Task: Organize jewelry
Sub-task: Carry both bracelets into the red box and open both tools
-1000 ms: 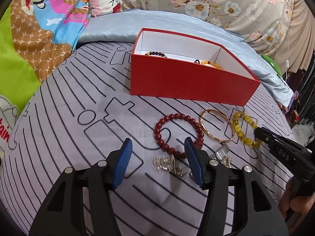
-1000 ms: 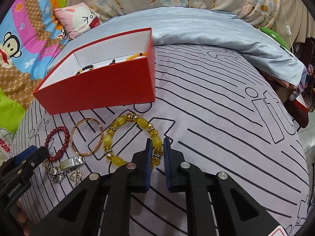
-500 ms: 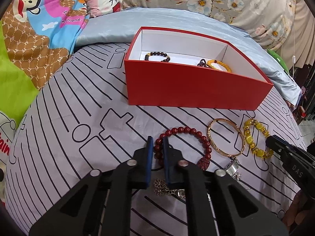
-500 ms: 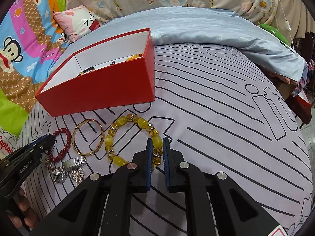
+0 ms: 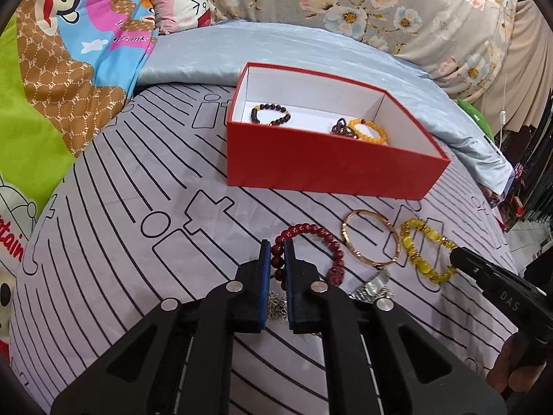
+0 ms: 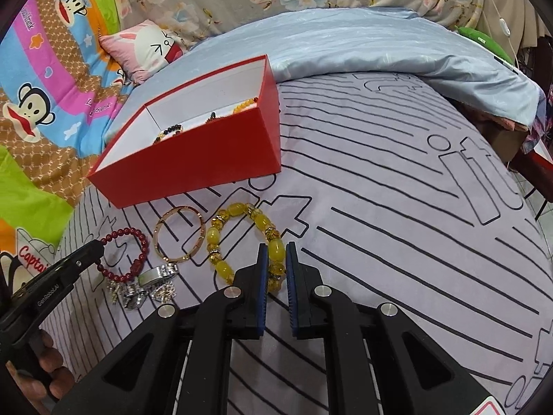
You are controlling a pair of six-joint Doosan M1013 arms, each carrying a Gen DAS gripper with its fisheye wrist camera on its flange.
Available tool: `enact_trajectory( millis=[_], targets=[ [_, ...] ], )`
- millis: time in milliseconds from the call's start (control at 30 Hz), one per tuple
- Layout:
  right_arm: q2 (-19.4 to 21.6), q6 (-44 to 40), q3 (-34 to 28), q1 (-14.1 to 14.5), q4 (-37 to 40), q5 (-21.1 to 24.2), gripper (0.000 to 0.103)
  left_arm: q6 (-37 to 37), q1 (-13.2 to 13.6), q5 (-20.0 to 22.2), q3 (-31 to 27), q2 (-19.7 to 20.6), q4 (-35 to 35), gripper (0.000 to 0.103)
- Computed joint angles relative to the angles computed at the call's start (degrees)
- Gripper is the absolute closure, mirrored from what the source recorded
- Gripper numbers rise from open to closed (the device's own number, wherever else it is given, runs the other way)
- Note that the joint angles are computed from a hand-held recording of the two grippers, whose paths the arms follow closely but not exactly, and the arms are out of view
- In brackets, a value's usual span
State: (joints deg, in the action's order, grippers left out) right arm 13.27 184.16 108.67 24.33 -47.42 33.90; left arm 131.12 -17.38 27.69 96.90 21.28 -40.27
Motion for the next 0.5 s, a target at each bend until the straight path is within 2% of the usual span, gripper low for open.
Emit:
enact_trajectory(
  millis=[500],
  targets=[
    [-3.72,0.98,-0.62,1.94,-5.48,3.17,0.094,8.89,0.75,2.36,0.88,-4.04,-8.15,0.096]
  ],
)
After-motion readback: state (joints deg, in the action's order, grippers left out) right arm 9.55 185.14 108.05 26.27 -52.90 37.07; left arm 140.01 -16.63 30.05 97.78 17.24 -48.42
